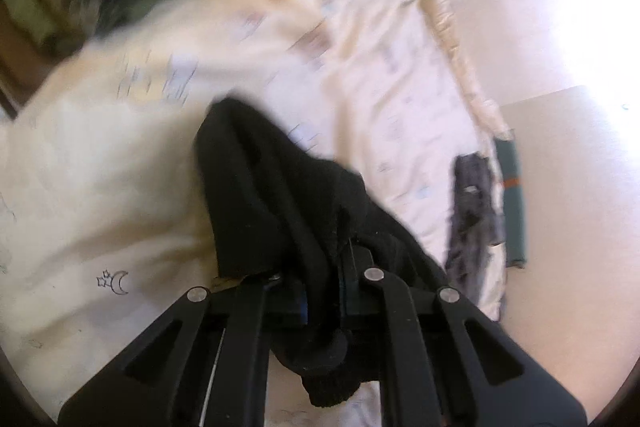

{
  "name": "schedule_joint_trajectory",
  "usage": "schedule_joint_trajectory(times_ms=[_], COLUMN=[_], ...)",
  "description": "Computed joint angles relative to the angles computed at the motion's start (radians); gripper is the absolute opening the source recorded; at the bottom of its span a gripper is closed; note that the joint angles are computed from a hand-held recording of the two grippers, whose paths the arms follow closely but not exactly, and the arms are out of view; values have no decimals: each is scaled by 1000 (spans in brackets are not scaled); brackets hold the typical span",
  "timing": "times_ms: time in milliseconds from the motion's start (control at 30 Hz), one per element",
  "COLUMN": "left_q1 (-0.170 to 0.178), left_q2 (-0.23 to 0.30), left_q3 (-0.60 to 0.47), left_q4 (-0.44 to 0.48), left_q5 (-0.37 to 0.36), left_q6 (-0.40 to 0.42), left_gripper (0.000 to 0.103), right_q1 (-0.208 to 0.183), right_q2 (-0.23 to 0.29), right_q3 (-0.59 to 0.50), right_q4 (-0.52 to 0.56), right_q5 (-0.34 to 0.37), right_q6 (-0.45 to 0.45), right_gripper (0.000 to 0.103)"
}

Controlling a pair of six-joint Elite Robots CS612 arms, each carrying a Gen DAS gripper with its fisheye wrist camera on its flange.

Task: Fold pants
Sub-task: 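Carry the folded pants off the bed and lower them onto the dark chair seat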

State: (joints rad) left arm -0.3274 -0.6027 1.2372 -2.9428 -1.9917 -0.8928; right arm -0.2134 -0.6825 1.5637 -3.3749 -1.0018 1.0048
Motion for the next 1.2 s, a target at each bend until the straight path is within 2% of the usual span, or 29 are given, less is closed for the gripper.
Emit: schedule_joint_trajectory(times_ms=[100, 167, 267, 367, 467, 533, 633, 700, 767, 833, 900, 967, 1000, 1100, 1167, 1200], left_q1=[14, 23, 37, 65, 103, 129, 158, 182, 207, 232, 252, 266, 268, 278, 286, 289], left_q2=[-11, -21, -29, -33, -27, -14, 10, 41, 76, 112, 143, 176, 187, 206, 193, 184], left_q3=[-14, -31, -79, -152, -251, -333, -420, -478, -531, -570, -594, -604, -605, -586, -534, -505], left_q4=[-33, -30, -11, 44, 145, 251, 352, 384, 409, 426, 455, 488, 511, 558, 526, 512], left_q5=[-23, -42, -46, -45, -13, 31, 125, 171, 200, 232, 233, 266, 290, 311, 300, 289], left_q6=[6, 38, 84, 150, 276, 380, 481, 515, 525, 528, 533, 583, 607, 595, 558, 543], left_gripper=[7, 7, 7, 7, 7, 8, 8, 8, 8, 8, 8, 8, 8, 9, 13, 21], right_q1=[-1, -2, 17, 42, 82, 116, 165, 200, 225, 254, 273, 289, 300, 312, 314, 311], right_q2=[-15, -25, -16, 7, 52, 103, 191, 267, 314, 394, 465, 547, 583, 621, 600, 592], right_q3=[-10, -19, -91, -183, -310, -426, -604, -747, -832, -972, -1081, -1213, -1268, -1301, -1250, -1223], right_q4=[-57, -87, -105, -92, -32, 19, 108, 192, 256, 367, 446, 559, 642, 745, 833, 842], right_q5=[17, 37, 66, 101, 124, 138, 167, 184, 200, 212, 211, 218, 214, 263, 277, 299], right_q6=[0, 4, 16, 7, -11, -13, -19, -33, -47, -77, -96, -104, -142, -193, -246, -243], right_gripper=[6, 6, 6, 6, 6, 6, 6, 6, 6, 6, 6, 6, 6, 8, 11, 15])
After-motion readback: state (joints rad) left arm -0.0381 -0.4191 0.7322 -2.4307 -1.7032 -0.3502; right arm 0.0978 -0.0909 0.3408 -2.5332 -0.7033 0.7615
